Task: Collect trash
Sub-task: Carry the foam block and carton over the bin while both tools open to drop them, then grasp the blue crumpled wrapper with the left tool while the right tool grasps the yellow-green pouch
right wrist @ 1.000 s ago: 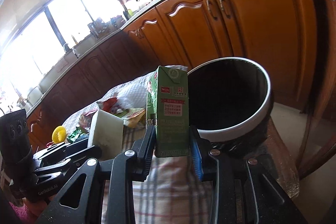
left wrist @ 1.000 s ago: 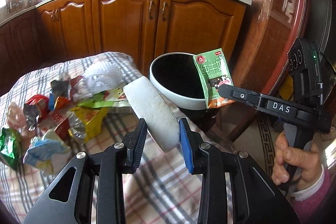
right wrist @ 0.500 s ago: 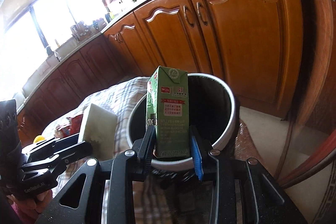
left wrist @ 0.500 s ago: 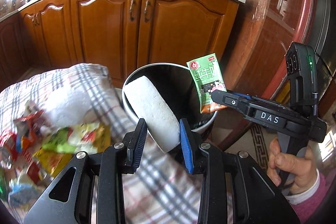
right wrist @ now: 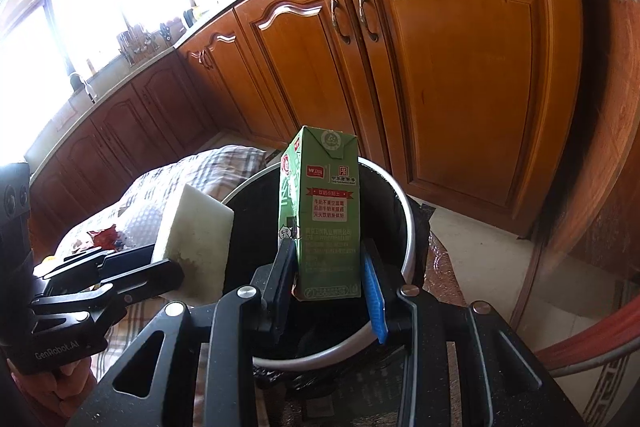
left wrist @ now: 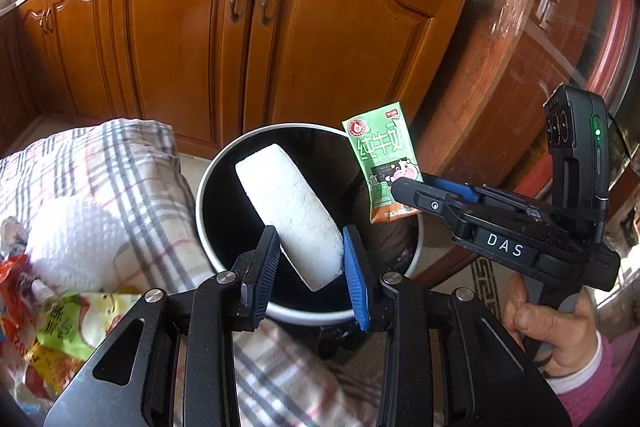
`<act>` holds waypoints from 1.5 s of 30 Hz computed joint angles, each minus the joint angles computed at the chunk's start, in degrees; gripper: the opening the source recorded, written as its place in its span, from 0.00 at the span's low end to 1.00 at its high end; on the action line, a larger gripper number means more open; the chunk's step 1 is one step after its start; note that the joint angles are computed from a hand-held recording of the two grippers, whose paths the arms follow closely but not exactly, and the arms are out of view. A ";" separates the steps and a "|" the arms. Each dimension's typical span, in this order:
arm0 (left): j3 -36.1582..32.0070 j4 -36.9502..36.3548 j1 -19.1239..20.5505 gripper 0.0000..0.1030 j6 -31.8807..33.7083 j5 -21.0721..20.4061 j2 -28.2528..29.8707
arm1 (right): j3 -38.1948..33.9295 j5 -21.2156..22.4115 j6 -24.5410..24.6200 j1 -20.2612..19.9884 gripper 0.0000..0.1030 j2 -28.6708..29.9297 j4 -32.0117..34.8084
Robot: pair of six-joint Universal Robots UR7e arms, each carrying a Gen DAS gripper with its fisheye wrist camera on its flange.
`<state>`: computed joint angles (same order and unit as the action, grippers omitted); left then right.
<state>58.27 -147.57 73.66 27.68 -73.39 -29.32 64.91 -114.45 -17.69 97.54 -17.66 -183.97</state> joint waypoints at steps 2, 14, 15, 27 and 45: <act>-1.39 0.75 -0.27 0.37 0.17 0.94 1.04 | -0.87 -0.20 0.02 -0.18 0.32 0.14 1.59; 4.67 -4.79 0.09 0.66 0.15 2.94 -2.17 | -0.12 1.69 3.22 -0.87 0.59 -0.26 1.04; 5.98 -5.92 0.22 0.67 0.09 2.96 -2.94 | 0.71 2.17 3.42 -0.76 0.63 -0.41 0.14; 23.08 -17.82 2.64 0.78 -2.66 2.72 -13.99 | 6.90 7.87 6.44 1.30 0.95 -0.15 -4.54; 33.65 -26.88 7.89 0.81 -7.94 4.85 -23.62 | 4.99 9.62 5.23 5.93 0.95 4.96 -1.01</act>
<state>91.93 -174.45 81.55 19.75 -68.54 -52.94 69.90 -104.83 -12.46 103.47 -12.69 -184.98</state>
